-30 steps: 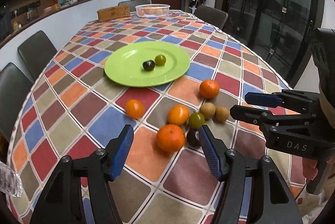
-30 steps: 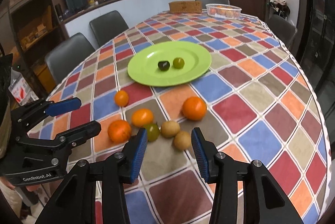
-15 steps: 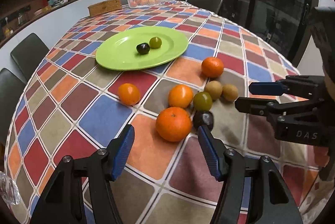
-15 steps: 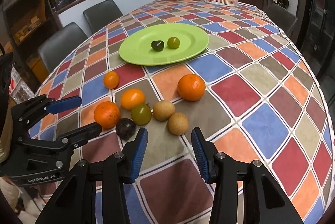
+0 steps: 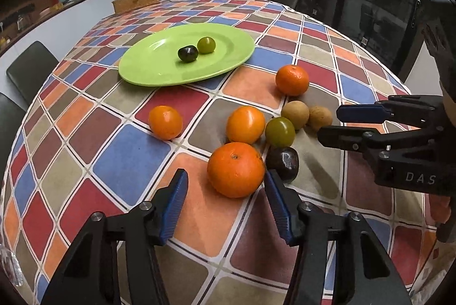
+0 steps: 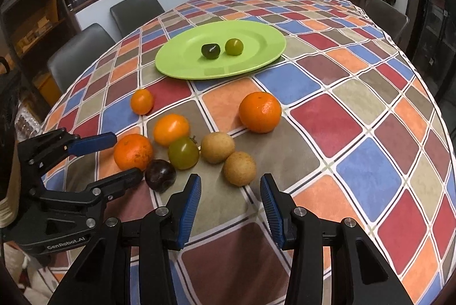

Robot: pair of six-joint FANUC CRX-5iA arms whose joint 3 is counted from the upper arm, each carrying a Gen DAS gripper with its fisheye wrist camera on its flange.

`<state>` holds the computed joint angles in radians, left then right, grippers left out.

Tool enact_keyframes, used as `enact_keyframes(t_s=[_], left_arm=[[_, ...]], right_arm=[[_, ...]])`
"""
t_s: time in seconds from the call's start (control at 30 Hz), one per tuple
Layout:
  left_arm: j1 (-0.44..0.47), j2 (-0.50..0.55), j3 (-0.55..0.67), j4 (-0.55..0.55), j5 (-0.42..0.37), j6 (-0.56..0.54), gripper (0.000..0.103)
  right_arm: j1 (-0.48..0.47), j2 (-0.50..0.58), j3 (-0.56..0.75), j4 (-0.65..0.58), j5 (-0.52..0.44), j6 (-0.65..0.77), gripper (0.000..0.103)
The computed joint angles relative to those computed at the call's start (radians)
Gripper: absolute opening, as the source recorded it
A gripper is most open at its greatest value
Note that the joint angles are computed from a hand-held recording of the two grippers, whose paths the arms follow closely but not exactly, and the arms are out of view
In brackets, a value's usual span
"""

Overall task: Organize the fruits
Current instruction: 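Move the left tool to a large orange while the right tool approaches a brown round fruit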

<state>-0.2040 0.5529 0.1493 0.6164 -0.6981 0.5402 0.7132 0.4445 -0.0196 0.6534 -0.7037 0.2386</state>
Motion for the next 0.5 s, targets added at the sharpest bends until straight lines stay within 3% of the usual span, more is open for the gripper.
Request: enact_keyframes(t_s=[0.5], left_arm=[[-0.001,0.034,0.043,0.024,-0.045,0.038,0.040]], right_arm=[[-0.018,0.031,0.045,-0.033,-0.005,0.049,0.037]])
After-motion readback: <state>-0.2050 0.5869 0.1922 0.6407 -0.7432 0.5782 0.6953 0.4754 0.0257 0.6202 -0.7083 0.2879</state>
